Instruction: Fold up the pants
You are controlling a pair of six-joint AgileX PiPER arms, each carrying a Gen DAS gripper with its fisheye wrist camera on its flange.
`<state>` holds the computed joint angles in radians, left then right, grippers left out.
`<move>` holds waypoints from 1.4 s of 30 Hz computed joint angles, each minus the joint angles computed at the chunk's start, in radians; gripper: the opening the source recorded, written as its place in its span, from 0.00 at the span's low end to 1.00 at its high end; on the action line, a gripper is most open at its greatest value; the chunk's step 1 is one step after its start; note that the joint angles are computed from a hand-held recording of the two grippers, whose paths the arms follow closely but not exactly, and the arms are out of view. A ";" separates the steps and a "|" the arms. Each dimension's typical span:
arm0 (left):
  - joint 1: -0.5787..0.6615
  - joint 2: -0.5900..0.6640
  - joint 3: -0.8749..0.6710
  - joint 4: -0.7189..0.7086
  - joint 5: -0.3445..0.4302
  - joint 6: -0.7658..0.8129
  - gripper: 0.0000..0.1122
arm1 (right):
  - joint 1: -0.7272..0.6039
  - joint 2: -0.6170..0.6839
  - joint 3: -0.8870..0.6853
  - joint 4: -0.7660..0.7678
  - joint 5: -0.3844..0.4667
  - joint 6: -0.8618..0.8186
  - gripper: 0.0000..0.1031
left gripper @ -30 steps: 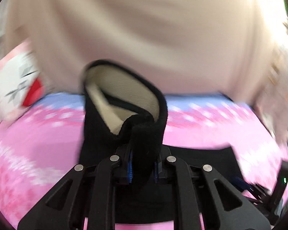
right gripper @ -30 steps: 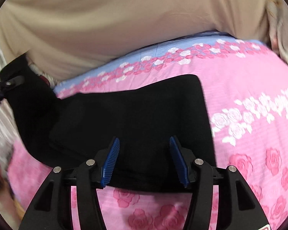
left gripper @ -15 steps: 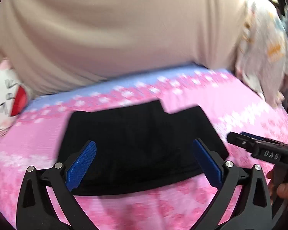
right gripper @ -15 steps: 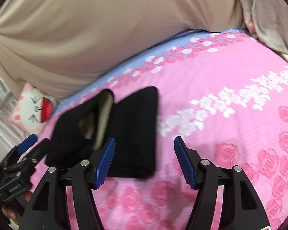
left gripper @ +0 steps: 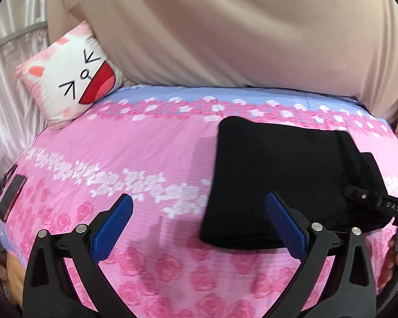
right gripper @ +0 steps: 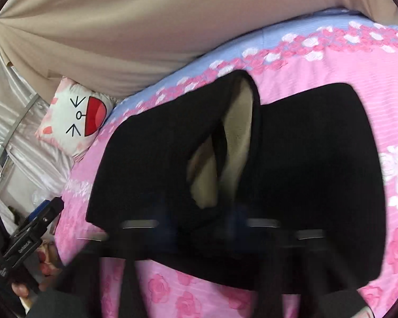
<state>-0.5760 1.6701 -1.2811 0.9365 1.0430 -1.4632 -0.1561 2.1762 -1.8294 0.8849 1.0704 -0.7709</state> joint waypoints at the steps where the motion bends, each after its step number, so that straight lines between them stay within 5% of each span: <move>1: 0.011 -0.017 0.017 -0.004 -0.012 0.001 0.87 | -0.012 -0.012 0.008 0.037 0.017 -0.022 0.16; 7: 0.036 -0.082 0.078 0.014 -0.067 -0.030 0.87 | -0.135 -0.202 0.129 0.139 -0.020 -0.186 0.15; 13: 0.059 0.013 0.001 -0.086 -0.168 0.061 0.87 | -0.136 -0.087 0.135 -0.105 -0.201 -0.065 0.22; 15: 0.059 0.045 -0.036 -0.133 -0.203 0.100 0.87 | -0.156 -0.128 0.175 -0.060 -0.194 -0.084 0.29; 19: 0.085 0.111 -0.105 -0.227 -0.258 0.170 0.87 | -0.169 -0.188 0.210 -0.042 -0.242 -0.099 0.66; 22: 0.123 0.189 -0.168 -0.333 -0.290 0.244 0.87 | -0.167 -0.150 0.167 -0.118 -0.241 -0.034 0.74; 24: 0.162 0.210 -0.150 -0.424 -0.403 0.284 0.88 | -0.161 -0.076 0.092 -0.184 -0.185 0.064 0.74; 27: 0.202 0.230 -0.115 -0.557 -0.556 0.356 0.86 | -0.188 0.014 0.033 -0.038 -0.096 0.014 0.71; 28: 0.207 0.234 -0.114 -0.561 -0.569 0.363 0.81 | -0.188 0.020 0.038 -0.013 -0.098 -0.018 0.53; 30: 0.196 0.233 -0.129 -0.545 -0.560 0.381 0.59 | -0.201 0.055 -0.009 0.030 -0.040 -0.010 0.35; 31: 0.190 0.217 -0.119 -0.541 -0.568 0.381 0.42 | -0.208 0.064 -0.036 0.041 -0.006 -0.002 0.31; 33: 0.153 0.155 -0.116 -0.481 -0.510 0.365 0.27 | -0.234 0.033 -0.037 0.088 0.055 -0.042 0.29; 37: 0.118 0.002 -0.020 -0.616 -0.501 0.473 0.27 | -0.275 -0.077 0.043 0.112 0.129 -0.139 0.30; 40: 0.082 -0.040 0.075 -0.673 -0.503 0.476 0.37 | -0.330 -0.119 0.123 0.062 0.138 -0.188 0.40; 42: 0.039 -0.022 0.110 -0.577 -0.473 0.356 0.45 | -0.330 -0.096 0.169 -0.052 0.056 -0.149 0.45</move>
<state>-0.5367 1.6481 -1.1711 0.3597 0.5700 -1.1077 -0.4860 2.0805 -1.6608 0.8327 1.1265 -0.9199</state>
